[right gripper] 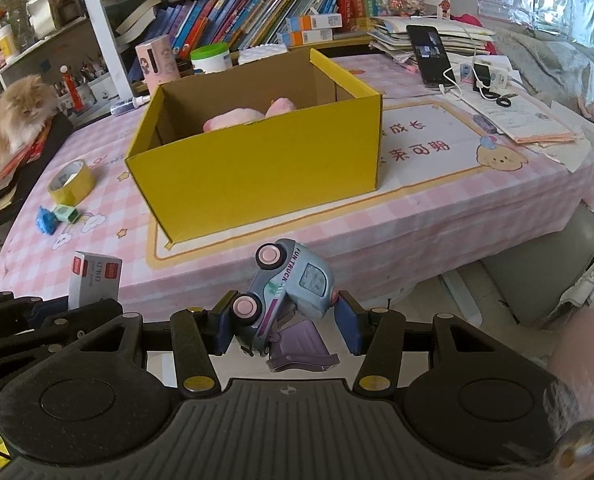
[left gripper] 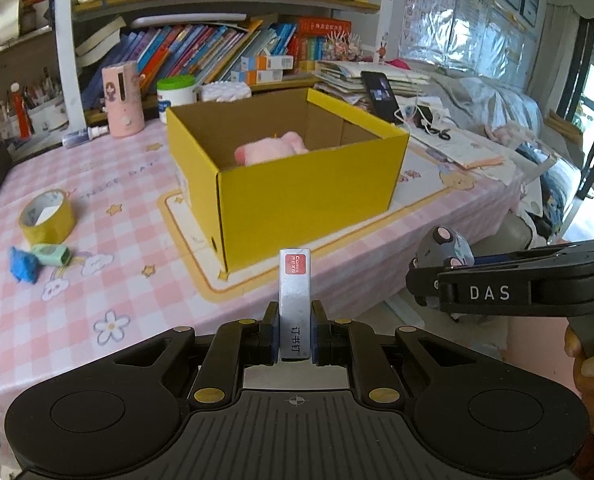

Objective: Organize objects
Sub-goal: 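Lift the white box and grey car and carry them toward the yellow box, then lower the white box with the left tool while the right tool lowers the grey car into the yellow box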

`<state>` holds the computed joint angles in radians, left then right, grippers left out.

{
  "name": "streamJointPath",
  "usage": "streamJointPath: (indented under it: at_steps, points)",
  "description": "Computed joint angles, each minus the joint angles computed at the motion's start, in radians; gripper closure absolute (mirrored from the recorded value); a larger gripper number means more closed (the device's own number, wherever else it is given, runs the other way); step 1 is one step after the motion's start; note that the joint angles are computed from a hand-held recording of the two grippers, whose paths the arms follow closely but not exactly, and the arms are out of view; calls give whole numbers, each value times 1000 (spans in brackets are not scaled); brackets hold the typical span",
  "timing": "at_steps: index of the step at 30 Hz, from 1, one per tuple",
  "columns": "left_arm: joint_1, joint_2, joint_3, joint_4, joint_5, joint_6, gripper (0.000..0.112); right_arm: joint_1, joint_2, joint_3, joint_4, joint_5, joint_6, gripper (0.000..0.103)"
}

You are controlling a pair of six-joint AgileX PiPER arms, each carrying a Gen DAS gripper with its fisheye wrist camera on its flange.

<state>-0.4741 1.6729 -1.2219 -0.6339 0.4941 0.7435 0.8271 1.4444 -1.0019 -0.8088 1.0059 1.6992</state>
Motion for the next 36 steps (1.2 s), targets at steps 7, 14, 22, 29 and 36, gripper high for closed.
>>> streamJointPath:
  at_steps: [7, 14, 22, 29, 36]
  points:
    - [-26, 55, -88, 17, -12, -33, 99, -91, -13, 2, 5, -56, -77, 55]
    - [-50, 128, -219, 65, -30, -112, 99, -208, -32, -9, -18, -125, -146, 55]
    - [-88, 259, -443, 183, -38, -260, 99, -384, -40, -69, -91, -257, -296, 54]
    - [-123, 446, -748, 457, 62, -541, 99, -582, 70, -195, 64, -459, -662, 54]
    - [-148, 656, -1099, 628, 265, -666, 99, -694, 274, -408, 356, -482, -1152, 54]
